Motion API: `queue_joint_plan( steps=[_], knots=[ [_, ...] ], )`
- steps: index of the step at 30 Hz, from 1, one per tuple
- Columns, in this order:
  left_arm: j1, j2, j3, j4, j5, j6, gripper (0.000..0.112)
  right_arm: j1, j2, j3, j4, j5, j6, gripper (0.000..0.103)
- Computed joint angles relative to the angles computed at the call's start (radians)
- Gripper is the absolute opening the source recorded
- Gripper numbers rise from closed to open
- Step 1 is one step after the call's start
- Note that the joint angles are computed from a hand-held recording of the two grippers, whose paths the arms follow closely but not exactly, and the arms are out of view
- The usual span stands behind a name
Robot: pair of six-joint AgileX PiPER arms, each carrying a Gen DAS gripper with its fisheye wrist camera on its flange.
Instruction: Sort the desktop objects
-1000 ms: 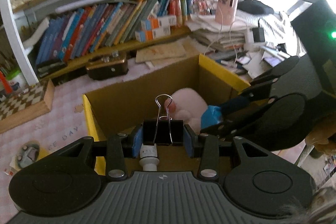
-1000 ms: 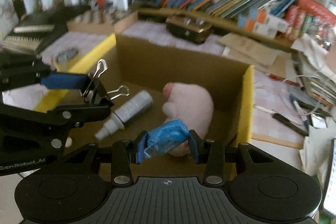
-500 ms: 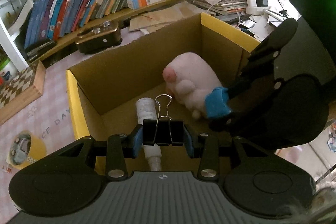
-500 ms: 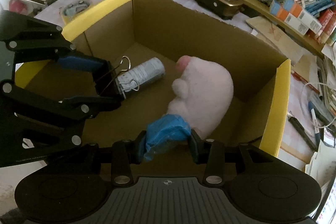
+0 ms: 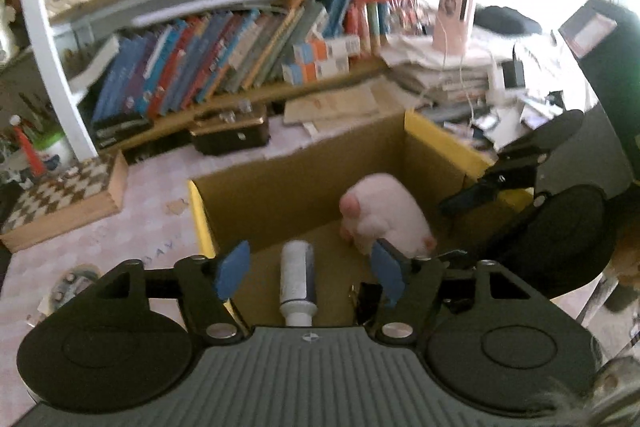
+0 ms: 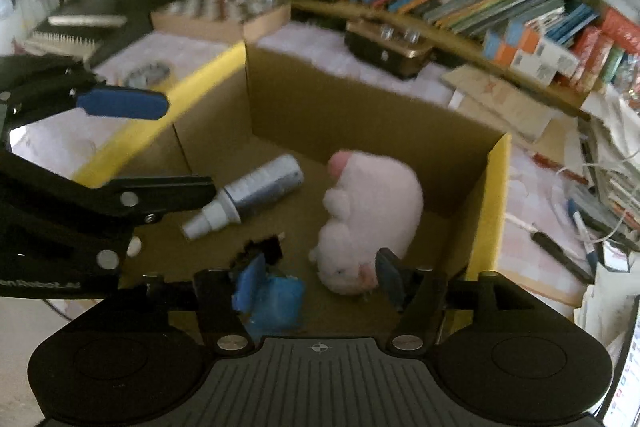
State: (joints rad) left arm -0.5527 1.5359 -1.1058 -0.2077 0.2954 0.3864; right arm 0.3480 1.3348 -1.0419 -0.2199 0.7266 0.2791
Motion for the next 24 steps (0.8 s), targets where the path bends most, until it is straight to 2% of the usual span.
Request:
queue_joint_plan(
  steps=[4, 8, 13, 17, 20, 24],
  knots=[
    [-0.003, -0.084, 0.048, -0.016, -0.024, -0.010, 0.077, 0.054, -0.072, 0.032, -0.096, -0.018, 0.136, 0.063],
    [-0.012, -0.176, 0.108, -0.016, -0.049, -0.049, 0.082, 0.144, -0.146, 0.071, -0.270, -0.005, 0.362, 0.065],
    [-0.019, -0.284, 0.195, 0.036, -0.071, -0.142, 0.083, 0.292, -0.219, 0.123, -0.522, 0.074, 0.674, 0.065],
    [-0.014, -0.354, 0.259, 0.094, -0.073, -0.238, 0.084, 0.395, -0.251, 0.157, -0.638, 0.148, 0.839, 0.065],
    [-0.009, -0.393, 0.298, 0.106, -0.066, -0.266, 0.083, 0.468, -0.262, 0.177, -0.694, 0.213, 0.950, 0.065],
    [0.013, -0.435, 0.343, 0.031, -0.054, -0.202, 0.083, 0.544, -0.268, 0.191, -0.717, 0.288, 1.046, 0.065]
  ],
)
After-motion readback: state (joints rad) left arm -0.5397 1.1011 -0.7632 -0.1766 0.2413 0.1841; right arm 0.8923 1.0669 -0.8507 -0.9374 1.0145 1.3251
